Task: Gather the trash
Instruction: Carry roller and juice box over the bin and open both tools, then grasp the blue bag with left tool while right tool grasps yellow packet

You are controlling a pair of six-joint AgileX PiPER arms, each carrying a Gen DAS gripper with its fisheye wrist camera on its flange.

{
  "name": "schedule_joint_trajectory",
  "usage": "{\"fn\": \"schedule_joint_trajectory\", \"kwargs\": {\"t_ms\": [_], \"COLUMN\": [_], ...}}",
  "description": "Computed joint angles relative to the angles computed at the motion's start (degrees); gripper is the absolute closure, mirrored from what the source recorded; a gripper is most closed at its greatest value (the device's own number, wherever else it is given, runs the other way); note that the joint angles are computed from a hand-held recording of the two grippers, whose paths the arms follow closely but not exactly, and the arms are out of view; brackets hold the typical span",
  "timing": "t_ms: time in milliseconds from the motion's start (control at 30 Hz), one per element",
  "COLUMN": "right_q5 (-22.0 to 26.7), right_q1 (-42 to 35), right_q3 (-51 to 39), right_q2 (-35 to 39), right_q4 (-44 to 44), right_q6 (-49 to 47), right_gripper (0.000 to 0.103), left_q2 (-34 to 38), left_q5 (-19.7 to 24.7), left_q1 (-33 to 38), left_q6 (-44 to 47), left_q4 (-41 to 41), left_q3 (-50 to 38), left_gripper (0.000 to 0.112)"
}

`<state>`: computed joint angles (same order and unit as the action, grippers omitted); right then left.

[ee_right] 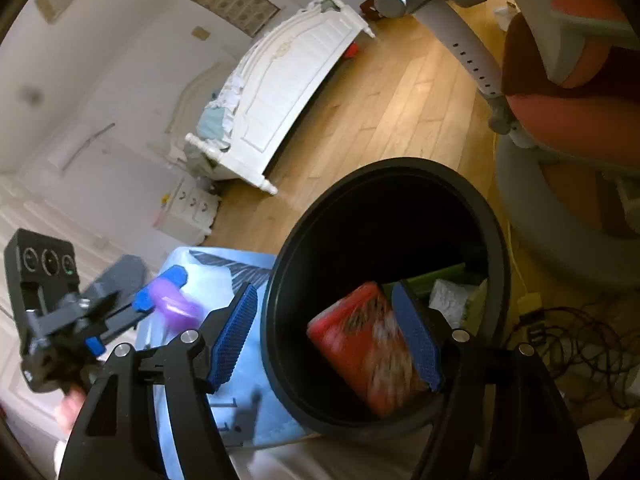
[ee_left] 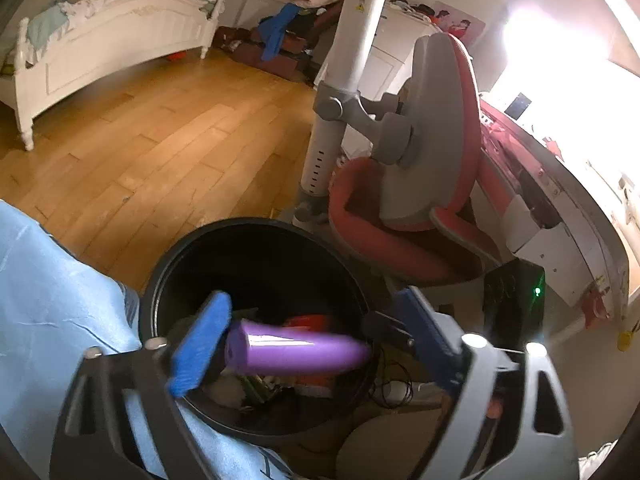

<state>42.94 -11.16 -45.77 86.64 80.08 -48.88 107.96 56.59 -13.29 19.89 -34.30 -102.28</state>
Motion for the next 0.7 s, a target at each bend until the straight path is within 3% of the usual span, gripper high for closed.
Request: {"fn": "schedule_joint_trajectory", "kwargs": {"t_ms": [200, 400, 600, 700], "right_q5": [-1.63, -4.52, -8.58, -9.83], "right_q1": [3.01, 9.37, 20.88, 28.22], "right_q3": [-0.41, -1.93, -6.37, -10.01], "right_q2": [-2.82, -6.16, -8.08, -7.39], "right_q4": [-2.6, -6.49, -13.78, -18.48], "right_q6": [3.88, 9.89, 18.52, 22.71], "right_gripper": [0.032, 0.028, 0.028, 0.028], "left_q2": [-3.18, -12.0, -23.45, -29.01], "left_q5": [-0.08, -2.09, -0.85, 2.82], "left_q1": [0.74, 3.98, 12.96, 22.79], "left_q6": [-0.64, 0.58, 4.48, 8.43], "left_q4": [0.37, -1.31, -3.88, -7.41], "left_q3": [2.43, 10.86, 20.6, 24.67], "left_gripper": [0.021, 0.018, 0.017, 0.017]}}
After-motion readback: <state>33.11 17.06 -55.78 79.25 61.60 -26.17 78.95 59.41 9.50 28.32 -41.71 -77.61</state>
